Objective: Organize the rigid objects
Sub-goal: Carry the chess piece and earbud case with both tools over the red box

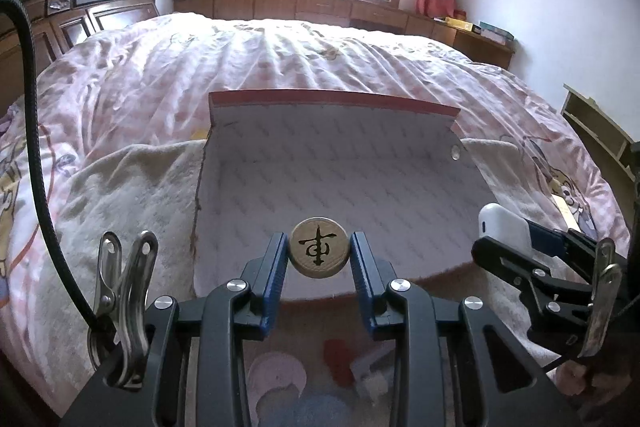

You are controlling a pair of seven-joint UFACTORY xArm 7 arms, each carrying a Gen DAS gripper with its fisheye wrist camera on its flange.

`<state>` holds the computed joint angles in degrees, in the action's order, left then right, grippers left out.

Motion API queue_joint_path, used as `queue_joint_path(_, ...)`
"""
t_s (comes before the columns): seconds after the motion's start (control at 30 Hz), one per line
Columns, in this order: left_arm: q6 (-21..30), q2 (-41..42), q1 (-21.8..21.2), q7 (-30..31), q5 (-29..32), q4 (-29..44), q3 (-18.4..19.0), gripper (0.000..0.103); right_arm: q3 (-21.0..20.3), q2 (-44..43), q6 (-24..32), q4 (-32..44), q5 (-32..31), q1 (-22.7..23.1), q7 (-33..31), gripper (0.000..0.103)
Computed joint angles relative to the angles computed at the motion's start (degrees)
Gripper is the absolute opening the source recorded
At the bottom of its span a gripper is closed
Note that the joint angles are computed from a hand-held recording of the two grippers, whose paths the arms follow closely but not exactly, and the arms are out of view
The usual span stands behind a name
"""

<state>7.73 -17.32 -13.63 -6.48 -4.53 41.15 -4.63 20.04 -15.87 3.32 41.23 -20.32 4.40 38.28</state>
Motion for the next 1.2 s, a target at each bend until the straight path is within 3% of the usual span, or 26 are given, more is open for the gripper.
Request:
queue_joint_path(0.37, 0.67, 7.61, 1.18, -1.39, 1.92, 6.09, -1.07, 0.033, -3.63, 7.83, 0.88, 5.93, -2.54, 2.03, -0.48, 0.065)
queue_joint_path(0.87, 1.38, 14.72, 1.89, -3.05, 4.51, 10.73, -1.51, 0.033, -9.97, 14.3, 2.93, 11.02, -10.38, 6.95, 4.35, 0.065)
queue_joint_path(0.97, 1.3, 15.47, 2.06, -4.13, 5.89, 11.21, -1.53, 0.033, -10.79, 14.96, 3.54, 12.04, -17.23, 7.43, 9.81, 0.065)
queue_joint_path(1.2, 1.04, 16.67, 2.28, -7.36, 9.83, 11.85, -1.42, 0.033, -12.46, 15.68, 3.71, 12.99, -23.09, 8.74, 14.74, 0.065)
